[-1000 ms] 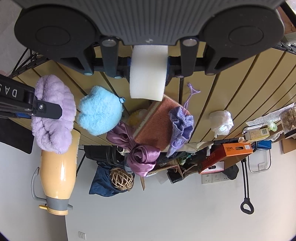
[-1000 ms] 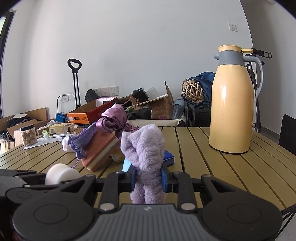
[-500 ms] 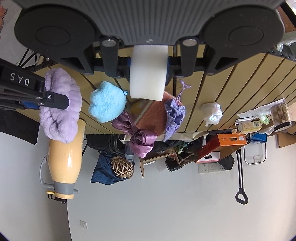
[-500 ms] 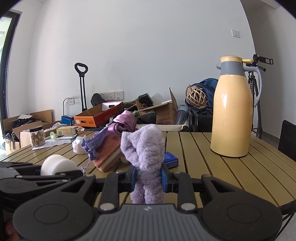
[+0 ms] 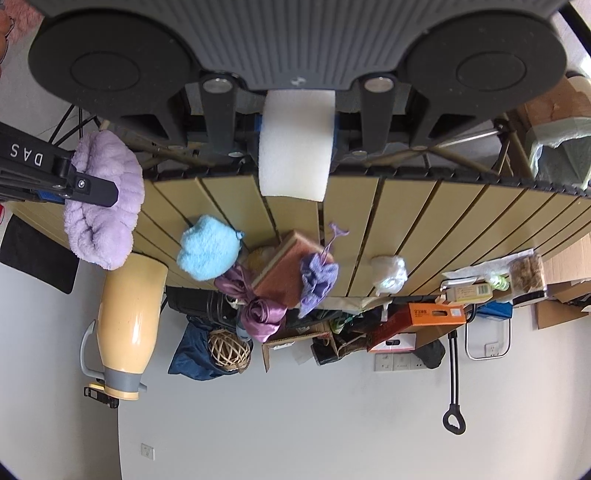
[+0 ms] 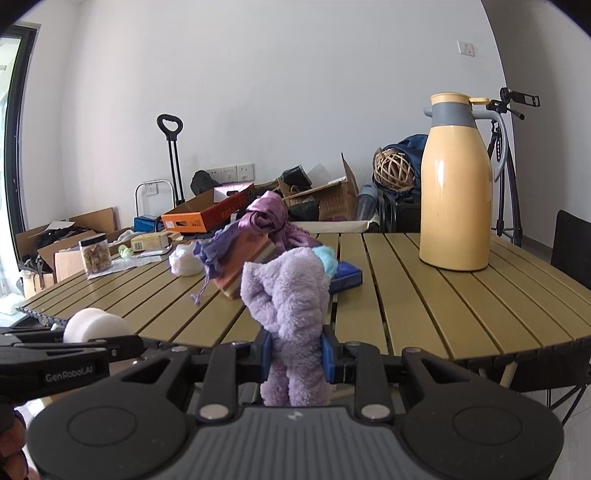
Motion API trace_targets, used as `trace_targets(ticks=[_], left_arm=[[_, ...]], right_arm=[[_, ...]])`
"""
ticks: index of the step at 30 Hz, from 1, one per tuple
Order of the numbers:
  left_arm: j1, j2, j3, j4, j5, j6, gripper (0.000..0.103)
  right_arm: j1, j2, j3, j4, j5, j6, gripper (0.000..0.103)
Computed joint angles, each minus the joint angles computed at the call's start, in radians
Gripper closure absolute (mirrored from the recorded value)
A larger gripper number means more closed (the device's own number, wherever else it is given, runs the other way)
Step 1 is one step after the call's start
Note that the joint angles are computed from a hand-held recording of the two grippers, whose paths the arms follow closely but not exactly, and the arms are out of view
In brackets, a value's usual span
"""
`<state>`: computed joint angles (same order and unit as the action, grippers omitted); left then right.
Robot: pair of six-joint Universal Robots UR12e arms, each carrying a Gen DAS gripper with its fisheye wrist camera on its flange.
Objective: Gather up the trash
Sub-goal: 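Carry the foam roll and hair band down over the black trash bin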
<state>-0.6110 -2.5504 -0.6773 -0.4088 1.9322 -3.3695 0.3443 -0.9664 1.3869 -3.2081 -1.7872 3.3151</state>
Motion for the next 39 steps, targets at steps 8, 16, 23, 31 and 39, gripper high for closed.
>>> trace_targets(ticks=[8, 16, 23, 31, 39], left_arm=[[-0.006, 0.068, -0.136, -0.008, 0.017, -0.017, 0.073], [-0.007, 0.104, -0.214, -0.049, 0.033, -0.037, 0.073], [-0.005, 0.110, -0.238, -0.111, 0.037, -0.050, 0.073], [0.002, 0.099, -0.234, -0.198, 0.036, -0.073, 0.073], [0.009, 0.071, -0.191, -0.329, 0.030, -0.107, 0.073]], right_arm=[[0.015, -0.031, 0.061, 0.044, 0.016, 0.025, 0.078], [0.025, -0.044, 0.094, 0.117, 0.044, 0.036, 0.078], [0.026, -0.049, 0.110, 0.197, 0.069, 0.037, 0.078], [0.022, -0.044, 0.103, 0.328, 0.070, 0.066, 0.078], [0.016, -0.025, 0.071, 0.506, 0.075, 0.125, 0.078]])
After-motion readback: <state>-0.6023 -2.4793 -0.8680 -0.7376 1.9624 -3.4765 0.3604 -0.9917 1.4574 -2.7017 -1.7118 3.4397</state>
